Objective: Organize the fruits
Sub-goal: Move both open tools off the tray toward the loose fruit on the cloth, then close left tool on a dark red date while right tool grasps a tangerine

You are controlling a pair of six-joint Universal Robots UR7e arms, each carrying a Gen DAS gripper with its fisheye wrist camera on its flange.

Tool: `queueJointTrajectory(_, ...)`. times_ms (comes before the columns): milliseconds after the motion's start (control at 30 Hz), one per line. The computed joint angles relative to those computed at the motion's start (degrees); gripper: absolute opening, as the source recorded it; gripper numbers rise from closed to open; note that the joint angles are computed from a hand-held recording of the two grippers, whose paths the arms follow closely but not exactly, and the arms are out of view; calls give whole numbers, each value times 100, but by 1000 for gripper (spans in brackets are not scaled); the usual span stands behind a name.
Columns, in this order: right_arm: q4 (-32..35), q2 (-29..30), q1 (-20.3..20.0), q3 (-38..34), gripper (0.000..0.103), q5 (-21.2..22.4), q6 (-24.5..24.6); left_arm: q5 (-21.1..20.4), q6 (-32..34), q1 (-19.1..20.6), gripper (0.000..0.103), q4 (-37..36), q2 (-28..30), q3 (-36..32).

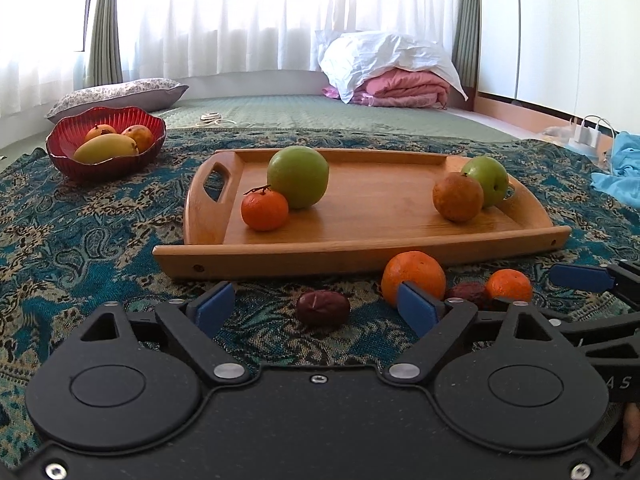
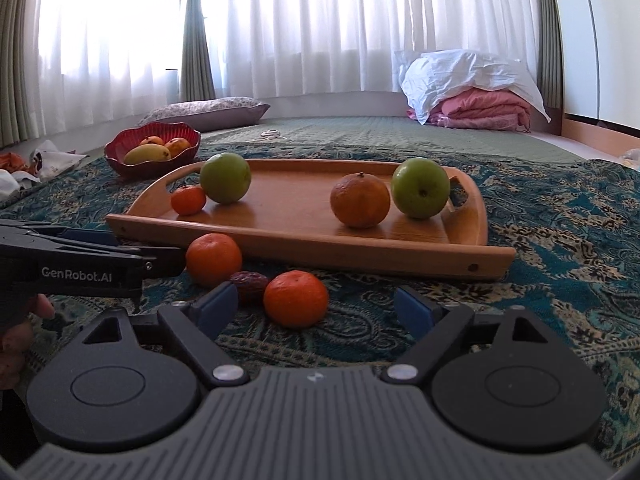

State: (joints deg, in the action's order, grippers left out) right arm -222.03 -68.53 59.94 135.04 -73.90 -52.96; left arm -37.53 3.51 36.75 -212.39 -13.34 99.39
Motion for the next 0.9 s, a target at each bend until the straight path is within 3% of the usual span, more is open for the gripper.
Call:
queueJointTrajectory(200,-19,57,42,37,81,-3,-93,-92,9,-37,72,-81,-28,93)
queueJointTrajectory(367,-149,103,33,45,70,16,62,-192,1,-59,50,-90,-83,182)
queueJointTrajectory(667,-377,141,9,78,53,45,155,-105,-295,-33,38,151,-141,202)
queueJointTrajectory(900,-422,174,37,73,51,-7,184,-51,-452,-5,34,396,-136,130)
